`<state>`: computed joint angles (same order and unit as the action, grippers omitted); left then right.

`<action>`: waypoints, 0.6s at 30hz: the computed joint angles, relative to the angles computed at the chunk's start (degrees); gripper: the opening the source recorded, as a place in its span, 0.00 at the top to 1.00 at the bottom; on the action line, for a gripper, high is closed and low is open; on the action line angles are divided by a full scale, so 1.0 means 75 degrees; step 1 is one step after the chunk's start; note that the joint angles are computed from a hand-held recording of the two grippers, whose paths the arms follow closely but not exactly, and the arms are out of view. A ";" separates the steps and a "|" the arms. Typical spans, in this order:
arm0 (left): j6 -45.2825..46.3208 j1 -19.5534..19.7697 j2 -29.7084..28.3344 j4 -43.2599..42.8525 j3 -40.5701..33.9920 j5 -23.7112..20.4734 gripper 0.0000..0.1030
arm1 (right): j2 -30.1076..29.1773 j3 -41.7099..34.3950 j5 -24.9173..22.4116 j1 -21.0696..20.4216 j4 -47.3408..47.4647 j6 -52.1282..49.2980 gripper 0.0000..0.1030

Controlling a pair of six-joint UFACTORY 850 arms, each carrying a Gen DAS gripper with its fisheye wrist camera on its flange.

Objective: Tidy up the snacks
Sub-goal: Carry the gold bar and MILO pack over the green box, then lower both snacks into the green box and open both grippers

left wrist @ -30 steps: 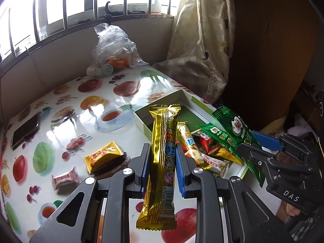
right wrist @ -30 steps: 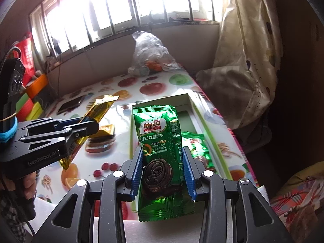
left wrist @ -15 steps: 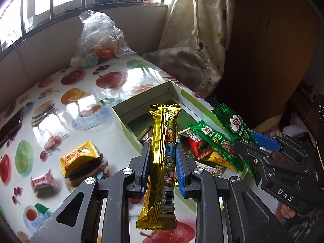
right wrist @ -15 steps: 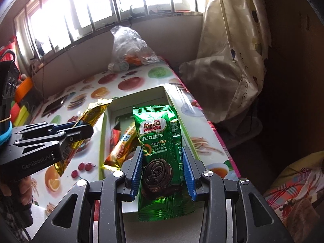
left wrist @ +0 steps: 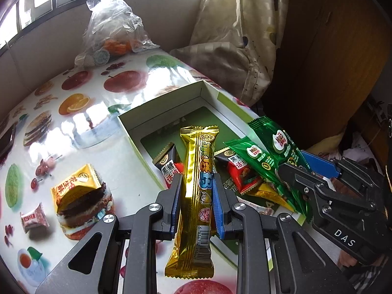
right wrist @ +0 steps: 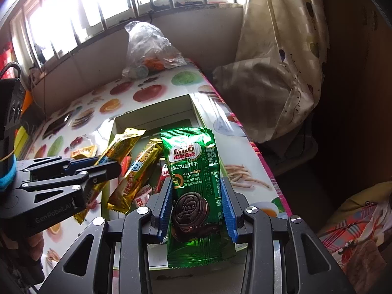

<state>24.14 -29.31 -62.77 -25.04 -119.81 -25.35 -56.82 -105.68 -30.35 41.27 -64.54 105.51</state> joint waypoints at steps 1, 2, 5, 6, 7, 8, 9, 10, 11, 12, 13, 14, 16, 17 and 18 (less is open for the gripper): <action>-0.0038 -0.0006 -0.0019 0.0037 -0.0017 0.0007 0.76 | -0.0024 -0.0030 0.0002 -0.0010 0.0025 -0.0040 0.65; -0.0067 -0.0012 -0.0044 0.0067 -0.0046 -0.0002 0.76 | -0.0046 -0.0054 -0.0007 -0.0017 0.0040 -0.0073 0.65; -0.0108 -0.0018 -0.0140 0.0050 -0.0185 -0.0091 0.76 | -0.0097 -0.0109 0.0039 -0.0050 0.0111 -0.0179 0.65; -0.0134 -0.0019 -0.0180 0.0044 -0.0250 -0.0136 0.76 | -0.0114 -0.0126 0.0088 -0.0062 0.0121 -0.0227 0.65; -0.0145 -0.0019 -0.0204 0.0025 -0.0289 -0.0166 0.76 | -0.0142 -0.0168 0.0091 -0.0066 0.0177 -0.0308 0.65; -0.0144 -0.0027 -0.0218 0.0001 -0.0310 -0.0184 0.76 | -0.0171 -0.0212 0.0066 -0.0068 0.0235 -0.0386 0.65; -0.0168 -0.0034 -0.0264 0.0009 -0.0385 -0.0241 0.76 | -0.0205 -0.0258 0.0043 -0.0076 0.0286 -0.0448 0.65; -0.0183 -0.0037 -0.0298 0.0020 -0.0446 -0.0280 0.76 | -0.0231 -0.0292 0.0055 -0.0090 0.0340 -0.0491 0.65; -0.0179 -0.0043 -0.0340 0.0013 -0.0507 -0.0308 0.76 | -0.0243 -0.0305 0.0074 -0.0102 0.0351 -0.0499 0.65; -0.0245 -0.0046 -0.0378 0.0055 -0.0563 -0.0334 0.76 | -0.0260 -0.0327 0.0078 -0.0111 0.0352 -0.0515 0.65; -0.0303 -0.0048 -0.0398 0.0080 -0.0592 -0.0344 0.76 | -0.0259 -0.0327 0.0091 -0.0115 0.0353 -0.0519 0.65; -0.0353 -0.0049 -0.0420 0.0093 -0.0628 -0.0371 0.76 | -0.0272 -0.0341 0.0102 -0.0124 0.0350 -0.0544 0.65; -0.0357 -0.0051 -0.0449 0.0058 -0.0681 -0.0413 0.76 | -0.0328 -0.0435 0.0051 -0.0133 0.0434 -0.0653 0.64; -0.0339 -0.0052 -0.0465 0.0044 -0.0708 -0.0423 0.76 | -0.0345 -0.0457 0.0075 -0.0149 0.0442 -0.0672 0.64; -0.0376 -0.0054 -0.0493 0.0079 -0.0751 -0.0440 0.76 | -0.0367 -0.0492 0.0093 -0.0164 0.0472 -0.0724 0.64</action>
<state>21.33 -29.72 -66.47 -24.45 -125.44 -28.65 -59.57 -109.37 -29.65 40.05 -61.00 100.08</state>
